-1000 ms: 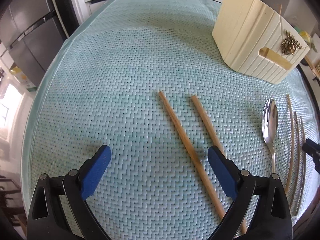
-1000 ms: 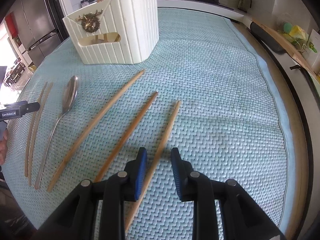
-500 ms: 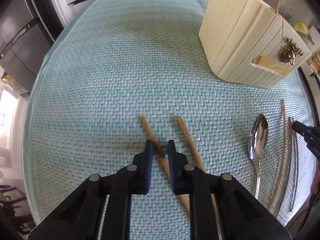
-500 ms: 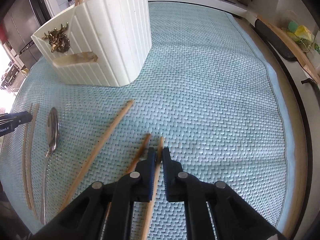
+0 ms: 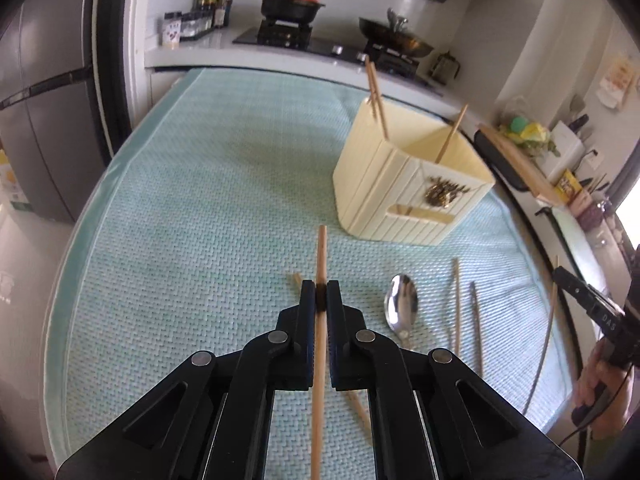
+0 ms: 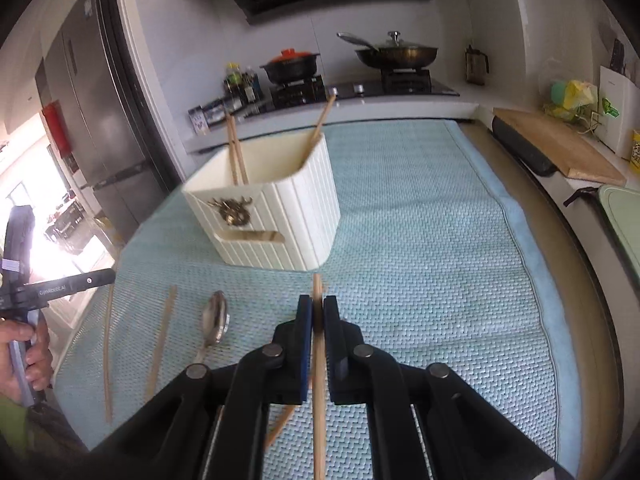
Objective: Organize utensils
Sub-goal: 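Lift both held chopsticks up and carry them over the cream holder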
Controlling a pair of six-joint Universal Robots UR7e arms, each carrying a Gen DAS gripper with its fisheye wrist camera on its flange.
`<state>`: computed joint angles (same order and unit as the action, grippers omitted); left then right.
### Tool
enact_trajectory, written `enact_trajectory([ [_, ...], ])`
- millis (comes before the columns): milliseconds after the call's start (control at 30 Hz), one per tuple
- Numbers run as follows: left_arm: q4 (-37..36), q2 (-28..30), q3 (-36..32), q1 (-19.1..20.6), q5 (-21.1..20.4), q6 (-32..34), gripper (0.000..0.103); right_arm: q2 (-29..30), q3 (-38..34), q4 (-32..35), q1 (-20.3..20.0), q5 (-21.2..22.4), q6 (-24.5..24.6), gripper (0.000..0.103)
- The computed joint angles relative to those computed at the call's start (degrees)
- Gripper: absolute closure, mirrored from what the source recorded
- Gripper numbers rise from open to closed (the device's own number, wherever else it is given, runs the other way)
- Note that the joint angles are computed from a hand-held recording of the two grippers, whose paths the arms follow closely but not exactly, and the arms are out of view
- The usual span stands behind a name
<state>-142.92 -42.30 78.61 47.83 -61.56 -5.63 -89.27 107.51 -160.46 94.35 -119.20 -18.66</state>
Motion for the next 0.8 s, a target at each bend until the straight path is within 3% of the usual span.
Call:
enact_trajectory([
  [233,-12.12,-7.57,10.36,-4.3,-0.92,3.69,0.1,-4.21,2.86,-7.02,4.1,4.53,-1.01,0.097],
  [400,-16.45,-9.15,11.66,-6.0,-1.53,5.09,0.1,-4.76,3.5,-11.74,6.85,4.7,-3.18,0.097],
  [533,-18.71,-8.91,11.24,-6.64,-1.47,6.43,0.101,-3.06,2.63,-16.14,9.89,2.36,-7.14,0.097],
  [800,-20.37,-8.44,10.42,-6.88,-1.74,6.77,0.101,-0.37,-0.99,-17.72,12.35,1.11,-10.54,0.097],
])
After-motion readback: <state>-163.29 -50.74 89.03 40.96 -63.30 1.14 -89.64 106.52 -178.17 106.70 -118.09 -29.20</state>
